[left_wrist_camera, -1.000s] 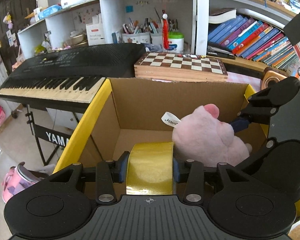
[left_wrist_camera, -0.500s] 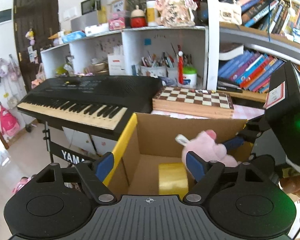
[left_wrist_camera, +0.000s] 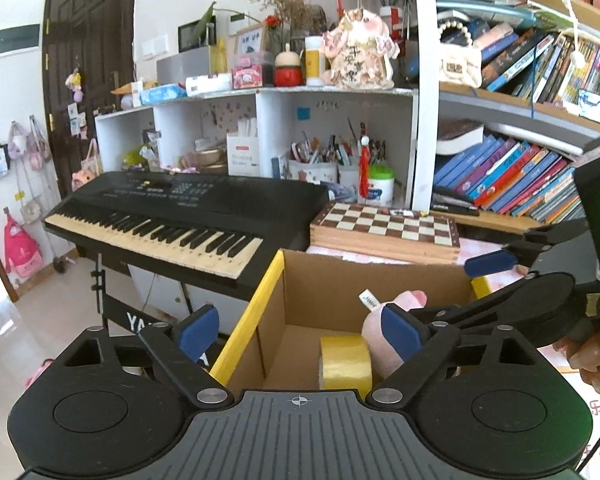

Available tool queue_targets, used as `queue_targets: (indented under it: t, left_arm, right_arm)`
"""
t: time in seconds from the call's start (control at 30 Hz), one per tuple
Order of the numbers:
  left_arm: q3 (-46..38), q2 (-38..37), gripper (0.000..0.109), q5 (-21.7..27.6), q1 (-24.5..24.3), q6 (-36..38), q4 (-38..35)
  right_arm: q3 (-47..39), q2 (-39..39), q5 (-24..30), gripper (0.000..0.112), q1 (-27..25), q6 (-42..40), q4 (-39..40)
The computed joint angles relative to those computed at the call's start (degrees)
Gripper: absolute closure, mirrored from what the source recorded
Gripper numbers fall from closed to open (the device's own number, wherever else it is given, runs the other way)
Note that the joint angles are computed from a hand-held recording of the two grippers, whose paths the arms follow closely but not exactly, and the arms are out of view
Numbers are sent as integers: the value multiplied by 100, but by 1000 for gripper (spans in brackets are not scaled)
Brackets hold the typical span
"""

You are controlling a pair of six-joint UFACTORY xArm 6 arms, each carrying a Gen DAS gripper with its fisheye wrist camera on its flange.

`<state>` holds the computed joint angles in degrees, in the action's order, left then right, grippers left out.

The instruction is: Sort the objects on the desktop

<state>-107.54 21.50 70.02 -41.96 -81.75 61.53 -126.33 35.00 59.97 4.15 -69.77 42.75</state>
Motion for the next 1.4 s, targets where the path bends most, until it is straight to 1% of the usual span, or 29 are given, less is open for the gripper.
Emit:
queue_targets:
  t: [0.2,0.37,0.47,0.67,0.83,0.97,1.1,1.4]
  left_arm:
    - [277,-241,17,-109,-115,-264,156]
    - [532,-452,17,-164,-232,-437,263]
    - [711,-587,16,-173,-308,-513,305]
    - [1090,-873,16,-142,-491,-621,295]
    - [1353,-1074,16,-121,-673,-668,276]
    - [1534,-1203,15,-100,-839,-692,257]
    - [1708,-1324,12,-63,-997,-751,236]
    - [2143,-1601,12,12,-1239,-973,62]
  right_arm:
    - [1091,-761,-564,34,-189,-18,387]
    - [1876,-1350,-923,34,-385,-4,726]
    - [2435,-1736,-1205,34,-466,-119,945]
    - [3452,-2427,-1676,34,-595,-187,1125]
    - [4324,-3072,-1994,34,-739,-87,1249]
    - [4993,-3594,-2107,34,-865,-60,1316]
    - [5606,-4086,-2155,34,-986,-13,1335]
    - [6652,-4932,-2193,34,-1092,212,1141]
